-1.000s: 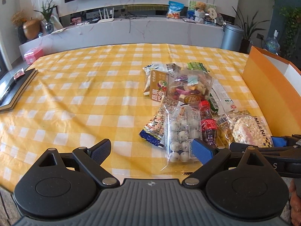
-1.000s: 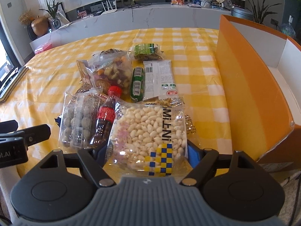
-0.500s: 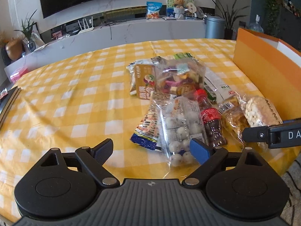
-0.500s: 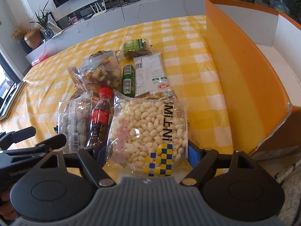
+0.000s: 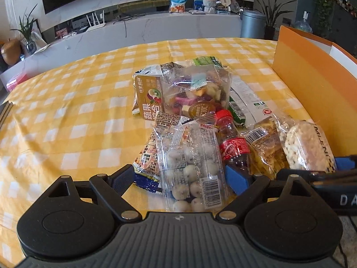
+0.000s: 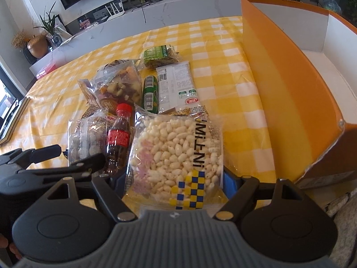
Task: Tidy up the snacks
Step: 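Grasp the MILENI bean bag with the right gripper while the left gripper grasps the clear snack tray, then lift the clear snack tray with the left gripper while the right gripper lifts the MILENI bag toward the box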
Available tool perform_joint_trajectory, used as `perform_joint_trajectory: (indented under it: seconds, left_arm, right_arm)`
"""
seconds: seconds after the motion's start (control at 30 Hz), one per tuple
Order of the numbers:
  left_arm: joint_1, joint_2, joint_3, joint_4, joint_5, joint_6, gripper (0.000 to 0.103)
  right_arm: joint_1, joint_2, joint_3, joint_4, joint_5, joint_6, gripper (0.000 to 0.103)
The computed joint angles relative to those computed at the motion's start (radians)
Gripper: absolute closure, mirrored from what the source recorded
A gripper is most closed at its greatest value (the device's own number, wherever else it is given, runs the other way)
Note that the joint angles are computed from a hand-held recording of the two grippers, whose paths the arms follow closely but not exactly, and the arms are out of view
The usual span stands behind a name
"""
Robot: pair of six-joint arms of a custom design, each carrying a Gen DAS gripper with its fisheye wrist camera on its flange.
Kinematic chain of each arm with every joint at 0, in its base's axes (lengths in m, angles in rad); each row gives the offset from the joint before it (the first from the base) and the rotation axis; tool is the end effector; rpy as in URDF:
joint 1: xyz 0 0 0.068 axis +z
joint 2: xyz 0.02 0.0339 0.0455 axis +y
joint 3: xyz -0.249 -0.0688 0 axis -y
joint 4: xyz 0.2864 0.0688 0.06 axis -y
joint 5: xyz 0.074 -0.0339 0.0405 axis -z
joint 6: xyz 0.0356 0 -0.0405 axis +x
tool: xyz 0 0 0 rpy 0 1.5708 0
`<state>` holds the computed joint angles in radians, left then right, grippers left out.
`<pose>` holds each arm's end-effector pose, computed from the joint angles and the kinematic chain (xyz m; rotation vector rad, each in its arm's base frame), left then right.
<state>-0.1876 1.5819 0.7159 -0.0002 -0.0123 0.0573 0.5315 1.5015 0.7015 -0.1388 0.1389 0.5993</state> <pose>0.3194 -0.0602 0.0997 0.2922 2.4198 -0.0434 0.2696 0.1528 0.1101 0.1427 2.5172 0.2935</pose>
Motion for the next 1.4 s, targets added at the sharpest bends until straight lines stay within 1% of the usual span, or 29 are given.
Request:
perform_joint_trajectory:
  seconds: [0.07,0.13,0.17,0.2,0.23,0.27,0.3,0.57,0.67,0.7,0.77,0.83,0.87,0.9,0.93,1.07,1.13,1.27,1.33,1.4]
  left_arm:
    - [0.004,0.028,0.021,-0.014,-0.002,-0.008,0.000]
    - [0.019,0.045,0.039,-0.038,0.025,-0.036,0.000]
    - [0.030,0.044,0.041,-0.049,0.045,-0.051,0.002]
    - [0.039,0.032,0.033,-0.052,0.058,-0.062,0.011]
    - [0.043,0.019,0.022,-0.048,0.061,-0.068,0.015]
    - [0.044,0.001,0.010,-0.045,0.057,-0.071,0.026]
    - [0.045,-0.014,-0.001,-0.043,0.055,-0.069,0.032]
    - [0.050,-0.050,-0.021,-0.076,0.065,-0.057,0.033]
    - [0.034,-0.005,0.018,-0.092,0.044,-0.060,0.028]
    - [0.031,0.009,0.027,-0.092,0.039,-0.072,0.023]
    - [0.025,0.023,0.026,-0.064,0.039,-0.059,0.017]
    - [0.004,0.025,0.004,-0.011,-0.009,-0.041,0.020]
    - [-0.001,0.018,-0.011,0.014,-0.022,-0.037,0.028]
    - [-0.004,0.009,-0.020,0.021,-0.031,-0.037,0.032]
    - [-0.002,0.002,-0.026,0.021,-0.028,-0.036,0.032]
    - [0.029,-0.042,-0.052,0.020,0.025,-0.056,0.034]
    - [0.047,-0.073,-0.065,0.013,0.048,-0.074,0.034]
    - [0.088,-0.166,-0.102,-0.012,0.113,-0.109,0.034]
    - [0.108,-0.216,-0.120,-0.028,0.151,-0.116,0.035]
    - [0.126,-0.258,-0.131,-0.041,0.191,-0.123,0.035]
  right_arm:
    - [0.001,0.001,0.001,-0.001,0.002,-0.005,0.025]
    - [-0.001,0.001,0.001,-0.001,-0.001,-0.004,0.025]
    - [-0.001,-0.001,0.000,0.000,-0.003,-0.002,0.025]
    - [-0.002,-0.002,-0.002,0.001,-0.005,-0.001,0.025]
    - [-0.002,-0.003,-0.003,0.002,-0.005,0.000,0.025]
    - [0.000,-0.002,-0.002,0.001,-0.004,0.000,0.025]
    - [0.003,0.001,0.000,-0.003,-0.001,-0.003,0.025]
    - [0.009,0.001,0.005,-0.012,-0.007,-0.023,0.025]
    - [0.006,0.005,0.007,-0.012,-0.010,-0.019,0.025]
    - [0.008,0.007,0.009,-0.014,-0.007,-0.020,0.025]
    - [0.014,0.009,0.011,-0.018,0.002,-0.024,0.025]
    - [0.014,0.009,0.012,-0.019,0.002,-0.025,0.025]
    - [0.012,0.010,0.012,-0.018,0.000,-0.023,0.025]
    - [0.012,0.011,0.012,-0.018,-0.001,-0.022,0.025]
    - [0.011,0.012,0.013,-0.017,-0.002,-0.021,0.025]
    - [0.016,-0.001,0.002,-0.006,0.010,-0.018,0.025]
    - [0.021,-0.055,-0.039,0.030,0.039,0.007,0.025]
    - [0.028,-0.195,-0.134,0.114,0.091,0.013,0.025]
    - [0.024,-0.248,-0.173,0.158,0.094,0.015,0.025]
    - [0.009,-0.301,-0.222,0.229,0.066,0.022,0.025]
